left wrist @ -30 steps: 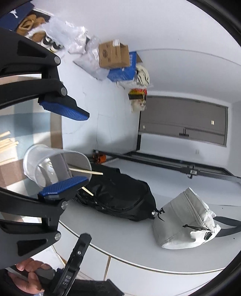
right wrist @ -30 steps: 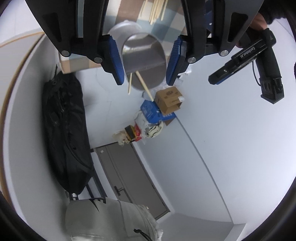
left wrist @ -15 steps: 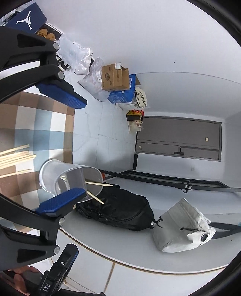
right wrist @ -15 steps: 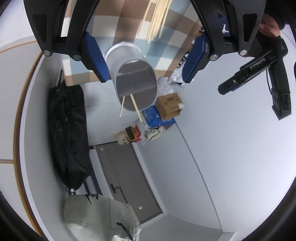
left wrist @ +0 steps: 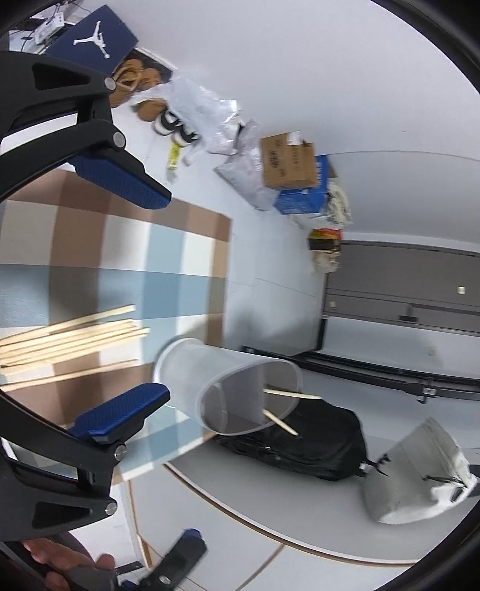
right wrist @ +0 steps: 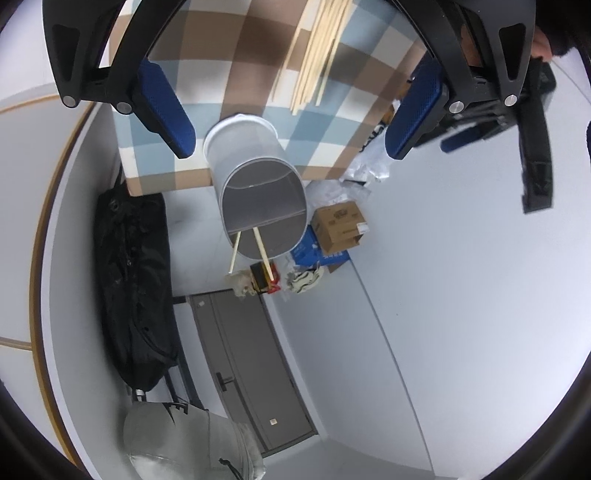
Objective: Organize utensils
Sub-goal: 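Move both open grippers back down to the chopstick pile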
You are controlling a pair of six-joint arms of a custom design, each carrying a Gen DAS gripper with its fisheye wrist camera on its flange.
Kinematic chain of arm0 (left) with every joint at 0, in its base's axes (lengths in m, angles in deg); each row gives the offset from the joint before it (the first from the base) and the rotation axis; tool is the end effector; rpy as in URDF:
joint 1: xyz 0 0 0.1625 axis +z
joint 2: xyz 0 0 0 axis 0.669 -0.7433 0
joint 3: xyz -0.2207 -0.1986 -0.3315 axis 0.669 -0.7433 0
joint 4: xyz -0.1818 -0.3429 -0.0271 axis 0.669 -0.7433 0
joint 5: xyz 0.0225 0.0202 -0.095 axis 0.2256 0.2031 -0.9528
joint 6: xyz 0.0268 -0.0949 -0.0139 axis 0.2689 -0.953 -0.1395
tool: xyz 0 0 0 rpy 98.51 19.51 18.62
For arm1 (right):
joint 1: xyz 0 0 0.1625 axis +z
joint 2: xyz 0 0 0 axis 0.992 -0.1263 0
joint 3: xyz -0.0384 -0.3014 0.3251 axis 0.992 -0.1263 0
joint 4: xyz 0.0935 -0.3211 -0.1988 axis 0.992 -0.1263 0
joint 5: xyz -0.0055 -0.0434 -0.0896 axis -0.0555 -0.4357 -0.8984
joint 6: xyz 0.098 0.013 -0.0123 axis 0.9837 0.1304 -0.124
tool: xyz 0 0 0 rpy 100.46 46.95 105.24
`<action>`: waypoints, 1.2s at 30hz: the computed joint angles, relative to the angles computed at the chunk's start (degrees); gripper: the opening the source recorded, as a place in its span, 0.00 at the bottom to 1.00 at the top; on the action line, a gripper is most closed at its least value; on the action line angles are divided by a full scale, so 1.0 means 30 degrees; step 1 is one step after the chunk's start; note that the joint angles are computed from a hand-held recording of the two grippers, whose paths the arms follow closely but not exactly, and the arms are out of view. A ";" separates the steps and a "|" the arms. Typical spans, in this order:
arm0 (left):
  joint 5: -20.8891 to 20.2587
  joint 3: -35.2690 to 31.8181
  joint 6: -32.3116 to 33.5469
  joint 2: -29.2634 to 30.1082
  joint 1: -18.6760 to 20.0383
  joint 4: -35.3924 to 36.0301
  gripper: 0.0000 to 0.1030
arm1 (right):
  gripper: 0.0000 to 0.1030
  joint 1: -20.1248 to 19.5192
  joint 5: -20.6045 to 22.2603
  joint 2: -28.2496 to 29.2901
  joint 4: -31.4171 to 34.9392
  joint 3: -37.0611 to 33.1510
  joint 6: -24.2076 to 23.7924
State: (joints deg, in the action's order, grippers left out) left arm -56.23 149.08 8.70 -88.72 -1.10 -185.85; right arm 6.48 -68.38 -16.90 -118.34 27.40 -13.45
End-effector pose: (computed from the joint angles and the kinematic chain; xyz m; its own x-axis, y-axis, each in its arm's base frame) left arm -0.3126 -0.5623 0.1064 -0.7876 -0.1117 -0.6060 0.4084 0.6418 -0.6491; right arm 0.1342 -0.6041 0.3081 -0.8145 -0.4613 0.3518 -0.5744 0.5559 -0.6009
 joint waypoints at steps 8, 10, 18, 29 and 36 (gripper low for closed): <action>-0.2020 -0.0741 -0.3801 -0.0308 0.1062 0.6690 0.90 | 1.00 0.0092 -0.0856 0.0047 0.0459 -0.0099 0.0957; -0.2564 -0.1206 -0.4455 -0.0091 0.1302 0.8246 0.90 | 1.00 0.0171 -0.1100 0.0049 0.0416 -0.0042 0.0807; -0.3244 -0.2866 -0.6098 0.0278 0.1865 1.2830 0.90 | 1.00 0.0169 -0.1599 0.0350 0.0865 -0.0483 0.1010; -0.4076 -0.4666 -0.7253 0.1237 0.2586 1.4555 0.87 | 1.00 0.0256 -0.1680 0.0749 0.1629 -0.1065 0.1262; -0.4402 -0.5315 -0.7875 0.1450 0.2898 1.5133 0.76 | 1.00 0.0249 -0.1615 0.0918 0.2361 -0.1523 0.1563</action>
